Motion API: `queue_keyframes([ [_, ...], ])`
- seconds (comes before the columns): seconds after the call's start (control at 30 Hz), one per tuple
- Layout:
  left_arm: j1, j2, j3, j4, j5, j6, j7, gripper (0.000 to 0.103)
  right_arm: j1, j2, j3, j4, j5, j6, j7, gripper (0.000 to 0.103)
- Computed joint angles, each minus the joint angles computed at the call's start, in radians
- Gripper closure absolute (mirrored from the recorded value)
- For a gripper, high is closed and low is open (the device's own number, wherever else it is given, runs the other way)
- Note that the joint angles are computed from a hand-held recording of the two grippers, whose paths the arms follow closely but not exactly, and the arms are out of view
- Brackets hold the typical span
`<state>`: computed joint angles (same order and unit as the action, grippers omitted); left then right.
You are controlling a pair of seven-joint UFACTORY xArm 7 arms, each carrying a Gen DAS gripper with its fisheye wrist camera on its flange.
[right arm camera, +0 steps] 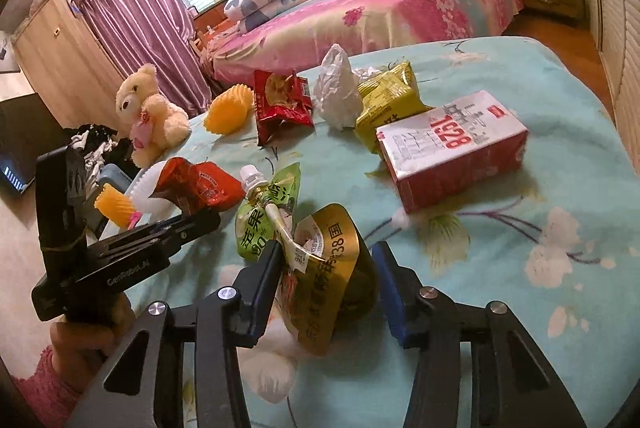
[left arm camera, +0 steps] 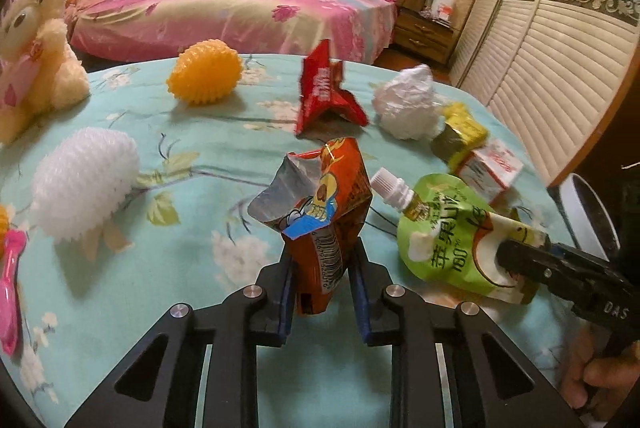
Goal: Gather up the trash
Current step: 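Grasp the red snack wrapper with the left tool while the right tool grasps the green-and-gold spout pouch, then carry the wrapper with the left tool while the right tool carries the pouch toward the bin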
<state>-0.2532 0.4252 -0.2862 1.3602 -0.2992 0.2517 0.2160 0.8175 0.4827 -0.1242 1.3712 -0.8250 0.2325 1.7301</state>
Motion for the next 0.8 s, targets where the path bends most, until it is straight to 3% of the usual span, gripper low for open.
queue_keyframes([
  [0.1,0.029,-0.034,-0.047,-0.042,-0.046,-0.004,0.042,0.081,0.044,-0.037,-0.04,-0.038,-0.061,0.006,0.092,0.056],
  [0.3,0.046,-0.086,-0.107,-0.096,-0.171,0.009,0.158,0.081,0.074,-0.136,-0.034,-0.119,-0.216,0.088,0.277,0.057],
  [0.57,-0.005,-0.116,-0.107,-0.116,-0.267,0.029,0.241,0.081,0.054,-0.253,0.035,-0.226,-0.346,0.211,0.451,0.058],
  [0.8,-0.069,-0.105,-0.079,-0.098,-0.259,0.049,0.239,0.081,0.007,-0.325,0.122,-0.307,-0.392,0.3,0.548,0.059],
])
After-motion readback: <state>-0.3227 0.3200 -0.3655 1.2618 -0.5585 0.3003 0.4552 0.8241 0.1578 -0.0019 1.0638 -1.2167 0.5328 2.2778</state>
